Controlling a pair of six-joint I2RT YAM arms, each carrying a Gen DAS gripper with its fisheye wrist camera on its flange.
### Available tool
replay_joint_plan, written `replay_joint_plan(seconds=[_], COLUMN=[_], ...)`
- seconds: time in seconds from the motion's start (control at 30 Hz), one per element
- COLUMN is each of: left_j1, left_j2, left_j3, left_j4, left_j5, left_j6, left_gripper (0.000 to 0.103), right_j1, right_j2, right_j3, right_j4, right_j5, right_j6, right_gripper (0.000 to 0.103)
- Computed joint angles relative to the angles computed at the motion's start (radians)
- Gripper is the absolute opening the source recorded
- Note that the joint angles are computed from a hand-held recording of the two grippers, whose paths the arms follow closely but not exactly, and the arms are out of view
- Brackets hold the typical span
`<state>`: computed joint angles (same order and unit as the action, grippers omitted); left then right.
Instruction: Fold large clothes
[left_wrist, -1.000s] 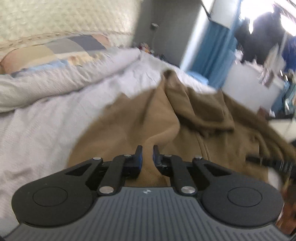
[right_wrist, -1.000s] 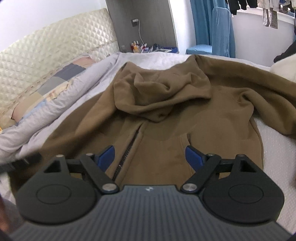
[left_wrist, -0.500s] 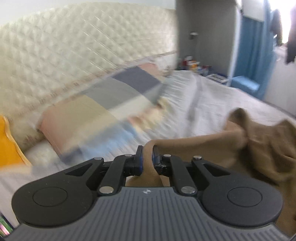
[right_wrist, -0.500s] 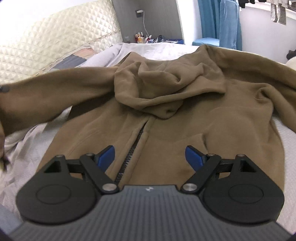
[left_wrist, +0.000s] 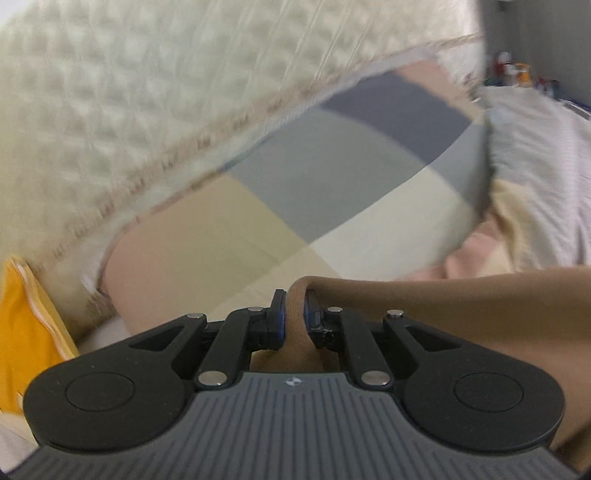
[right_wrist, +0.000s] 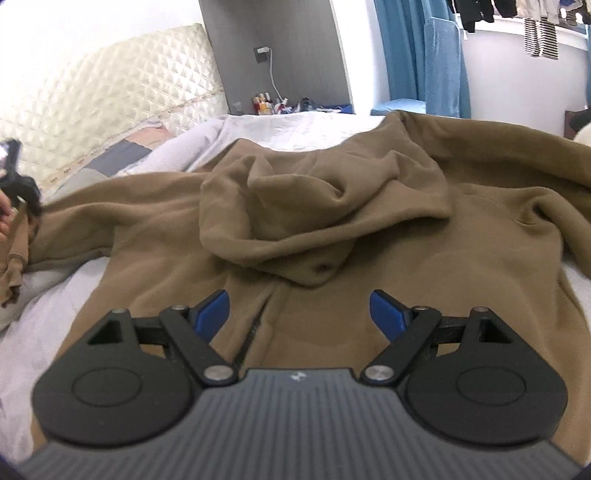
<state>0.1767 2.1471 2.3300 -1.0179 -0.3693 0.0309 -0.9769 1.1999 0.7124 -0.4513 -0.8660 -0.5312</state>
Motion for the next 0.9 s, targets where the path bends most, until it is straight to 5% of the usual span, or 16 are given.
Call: replay_joint_plan(seconds=[0.13,0.2,0.47,0.6,0.9], left_j1=[0.000,-0.010,-0.037,-0.043,-0.179], left_j2=[0.135,0.131,-0.075,-0.208,-0.552], left_j3=[0.145,0.106,-0.188,-0.296,-0.524], left_j4=[-0.066,-0.027,0.114,0.122,0.078], left_j5=[-0.014,-0.040,-0.058,0.004,0.078], left_j6=[-0.029,0.004,0.030,0.010,-0.039], left_gripper=[0.011,0.012,0.017,0.049,0.051], right_j1=[0.073,0.094,0.082,0.043,-0.074], right_j2=[0.030,0.047,0.113,0.072,-0.016], right_j3=[-0.020,-0.024,0.017,0.010,0.015], right_j4=[0.119,0.163,0.148,0.136,0.037], right_j5=[0.031,0.056,0.036,-0.007,-0.121], right_j6=[0.064,0.088,0.116,0.092,0.013], right_gripper=[0.085,0.085,0.084,0.084,0.084])
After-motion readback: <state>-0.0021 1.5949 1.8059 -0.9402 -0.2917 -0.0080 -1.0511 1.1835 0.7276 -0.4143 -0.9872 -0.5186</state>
